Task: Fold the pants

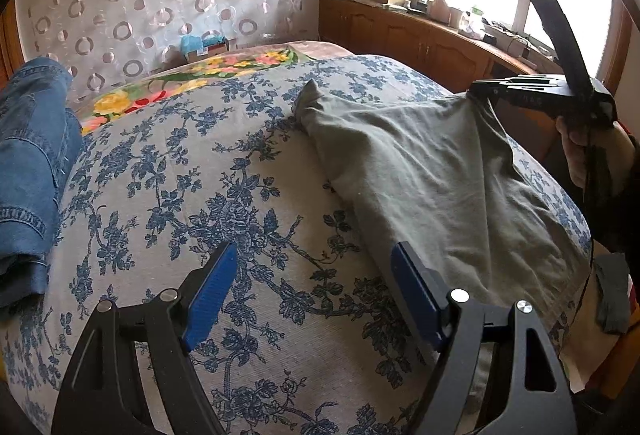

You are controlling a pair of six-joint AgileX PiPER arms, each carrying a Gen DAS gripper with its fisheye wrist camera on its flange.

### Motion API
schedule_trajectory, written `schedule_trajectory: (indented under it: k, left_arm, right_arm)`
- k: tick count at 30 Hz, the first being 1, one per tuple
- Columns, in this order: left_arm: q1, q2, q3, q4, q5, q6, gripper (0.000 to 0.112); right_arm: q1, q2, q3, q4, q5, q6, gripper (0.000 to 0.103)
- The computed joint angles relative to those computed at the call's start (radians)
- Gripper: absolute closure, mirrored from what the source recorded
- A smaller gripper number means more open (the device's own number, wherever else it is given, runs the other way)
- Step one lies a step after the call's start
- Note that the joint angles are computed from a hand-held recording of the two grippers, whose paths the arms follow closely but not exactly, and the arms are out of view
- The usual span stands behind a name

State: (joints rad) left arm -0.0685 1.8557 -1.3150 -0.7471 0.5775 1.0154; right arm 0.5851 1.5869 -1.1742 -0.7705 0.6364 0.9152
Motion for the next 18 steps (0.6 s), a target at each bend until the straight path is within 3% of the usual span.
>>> schedule_trajectory:
  k: [3,5,8,18]
  left_arm:
    - [-0.002,-0.003,0.004,-0.008,0.000,0.006,0.032]
    - [-0.004,-0.005,0.008,-0.009,-0.001,0.007,0.032]
    - [-0.004,-0.009,0.017,-0.014,-0.002,0.012,0.032]
    - [-0.004,-0.066,0.101,-0.077,-0.006,0.072,0.032]
  right_arm:
    - [-0.028,-0.007,0.011,0.004,-0.013,-0.012,0.098]
    - [-0.054,-0.001,0.003,0.017,-0.016,-0.034,0.085]
    - [-0.049,0.003,0.000,-0.024,0.000,0.019,0.076]
    - [0.109,-0.173,0.190,-0.085,0.034,0.218,0.076]
